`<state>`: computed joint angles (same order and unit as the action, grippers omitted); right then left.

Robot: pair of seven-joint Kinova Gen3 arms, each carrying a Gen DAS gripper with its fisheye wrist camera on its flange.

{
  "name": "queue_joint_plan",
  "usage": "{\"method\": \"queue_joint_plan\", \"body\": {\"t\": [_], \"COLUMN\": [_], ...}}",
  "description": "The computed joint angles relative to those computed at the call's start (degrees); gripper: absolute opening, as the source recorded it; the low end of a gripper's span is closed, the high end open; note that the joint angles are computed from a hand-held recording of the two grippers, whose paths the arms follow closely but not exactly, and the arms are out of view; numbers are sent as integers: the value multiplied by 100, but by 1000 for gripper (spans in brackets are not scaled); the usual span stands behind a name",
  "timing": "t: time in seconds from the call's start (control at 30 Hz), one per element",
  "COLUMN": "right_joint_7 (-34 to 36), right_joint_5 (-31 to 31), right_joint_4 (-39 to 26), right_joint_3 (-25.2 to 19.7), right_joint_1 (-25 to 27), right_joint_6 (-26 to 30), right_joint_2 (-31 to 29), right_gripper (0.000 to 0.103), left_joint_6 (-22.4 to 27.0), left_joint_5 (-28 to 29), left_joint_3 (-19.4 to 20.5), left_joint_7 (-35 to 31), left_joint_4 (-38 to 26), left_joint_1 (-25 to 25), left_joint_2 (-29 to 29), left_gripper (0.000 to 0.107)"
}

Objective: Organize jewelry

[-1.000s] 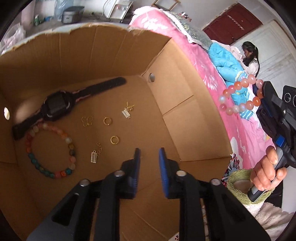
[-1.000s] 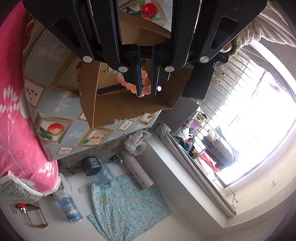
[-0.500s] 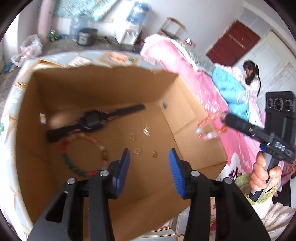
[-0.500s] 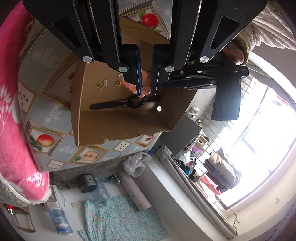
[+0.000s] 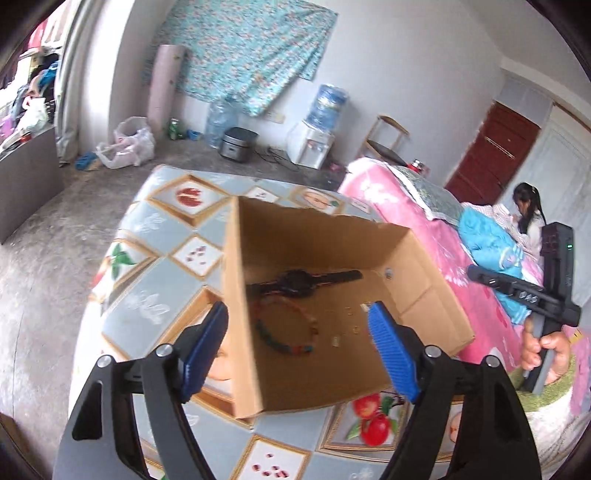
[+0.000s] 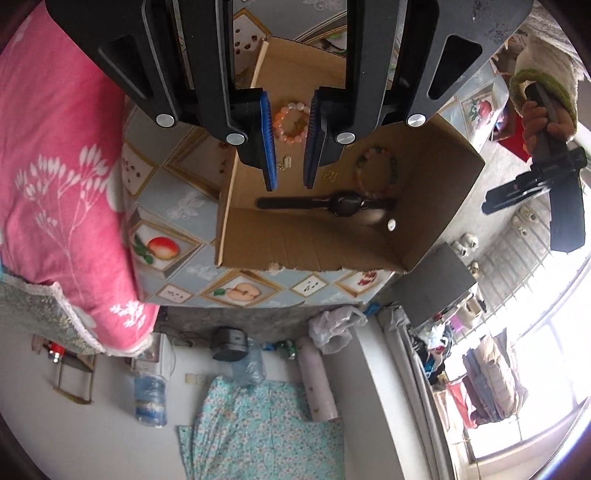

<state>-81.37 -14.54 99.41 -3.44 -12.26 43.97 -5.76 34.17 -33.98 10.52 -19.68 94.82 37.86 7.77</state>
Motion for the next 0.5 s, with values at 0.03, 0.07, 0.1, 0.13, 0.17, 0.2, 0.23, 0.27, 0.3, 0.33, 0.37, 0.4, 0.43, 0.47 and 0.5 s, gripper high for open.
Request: {"method": "queue_joint_plan", "body": {"t": [0.03, 0.07, 0.1, 0.13, 0.17, 0.2, 0.23, 0.27, 0.3, 0.33, 0.37, 0.4, 0.43, 0.47, 0.5], "right_joint_7": [-106, -167, -230, -361, -460, -488, -443, -391, -279, -235, -104, -46, 105, 251, 329], "right_joint_5": [56, 71, 99, 191, 220, 155, 9, -185, -382, -615, -848, -1081, -1314, -1524, -1644], "right_joint_4": [6, 24, 75, 96, 132, 164, 180, 181, 182, 163, 142, 88, 77, 61, 55], "right_joint_3": [-33, -40, -44, -46, -99, -51, -78, -154, -196, -133, 4, 247, 383, 414, 363], "right_joint_1": [4, 6, 12, -22, 39, 24, 116, 314, 463, 545, 520, 410, 395, 465, 561], "right_joint_6": [-19, -23, -58, -95, -126, -146, -144, -92, -53, 61, 182, 386, 522, 662, 750], "right_joint_2": [-33, -70, -92, -80, -64, -32, 17, 90, 144, 262, 339, 475, 551, 633, 684], "right_gripper": [21, 26, 29, 36, 44, 48, 52, 53, 53, 54, 55, 55, 55, 55, 56], "left_joint_6": [-11, -28, -85, -140, -187, -189, -180, -247, -338, -479, -665, -877, -1106, -1257, -1490], "left_joint_5": [-13, 23, 82, 84, 74, 112, 91, 148, 298, 531, 764, 998, 1231, 1464, 1697], "left_joint_3": [-17, -27, -37, 31, 205, 454, 719, 948, 1162, 1355, 1561, 1766, 1990, 2232, 2483], "left_joint_7": [63, 114, 160, 234, 316, 345, 407, 401, 305, 177, 41, -108, -193, -325, -434], "left_joint_4": [56, 112, 181, 263, 342, 367, 395, 450, 488, 539, 596, 671, 751, 800, 883], "left_joint_1": [-1, -21, -56, -138, -326, -590, -839, -1104, -1370, -1635, -1901, -2166, -2431, -2697, -2962], "left_joint_2": [-20, -36, -50, -79, -94, -63, -40, -19, 5, 40, 82, 122, 195, 255, 335], "left_gripper": [78, 79, 80, 80, 81, 81, 81, 81, 81, 81, 81, 81, 81, 81, 81]}}
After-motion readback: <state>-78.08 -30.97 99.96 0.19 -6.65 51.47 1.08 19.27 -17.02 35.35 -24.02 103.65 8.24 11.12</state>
